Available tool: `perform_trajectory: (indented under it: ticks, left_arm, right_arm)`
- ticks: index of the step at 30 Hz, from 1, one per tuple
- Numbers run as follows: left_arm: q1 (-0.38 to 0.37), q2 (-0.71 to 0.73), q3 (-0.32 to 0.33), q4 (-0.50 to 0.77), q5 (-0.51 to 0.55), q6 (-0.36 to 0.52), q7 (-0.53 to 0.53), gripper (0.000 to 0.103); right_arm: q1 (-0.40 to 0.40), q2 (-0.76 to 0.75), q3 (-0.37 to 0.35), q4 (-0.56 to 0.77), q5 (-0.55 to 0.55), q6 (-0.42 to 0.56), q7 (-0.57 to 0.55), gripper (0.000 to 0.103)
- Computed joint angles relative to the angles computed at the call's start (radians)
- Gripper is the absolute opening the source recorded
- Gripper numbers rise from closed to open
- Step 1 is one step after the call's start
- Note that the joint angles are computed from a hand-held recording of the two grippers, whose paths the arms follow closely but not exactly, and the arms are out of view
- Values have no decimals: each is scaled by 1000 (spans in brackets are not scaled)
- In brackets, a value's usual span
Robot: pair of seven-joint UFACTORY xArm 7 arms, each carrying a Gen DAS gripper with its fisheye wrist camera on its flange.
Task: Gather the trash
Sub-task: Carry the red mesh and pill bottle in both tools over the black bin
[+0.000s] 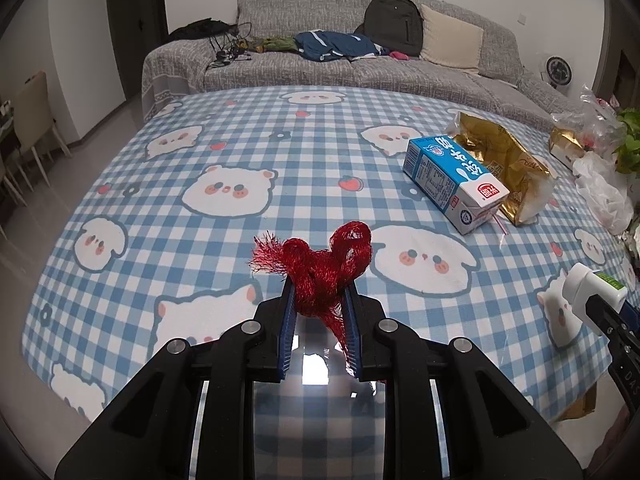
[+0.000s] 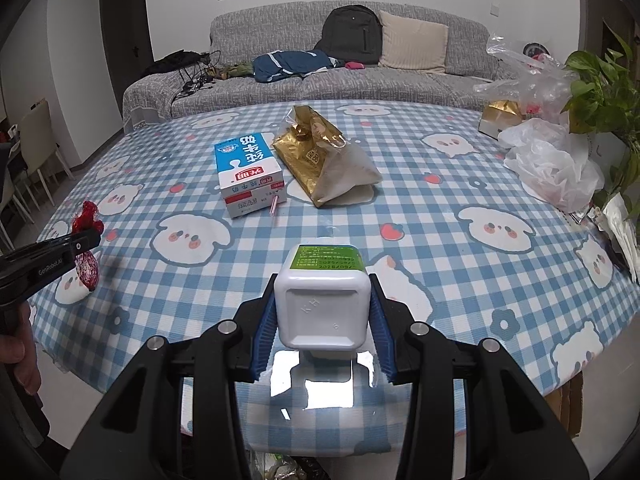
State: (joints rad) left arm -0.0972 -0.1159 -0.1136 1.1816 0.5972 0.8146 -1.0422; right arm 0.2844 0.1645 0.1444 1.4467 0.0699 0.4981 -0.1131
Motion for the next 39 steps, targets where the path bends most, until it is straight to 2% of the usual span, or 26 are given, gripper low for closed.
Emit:
perform_trajectory:
  ticks: [23,39]
  left_arm:
    - [10,-265,-106,-247,-63,24,-68,21]
    - [-2,-408,-173,-366,-137,48,-98,21]
  right_arm:
    - [8,-205,0,-224,77,-49,-49,40]
    - [39,-349,-22,-381,160,-65,-120,40]
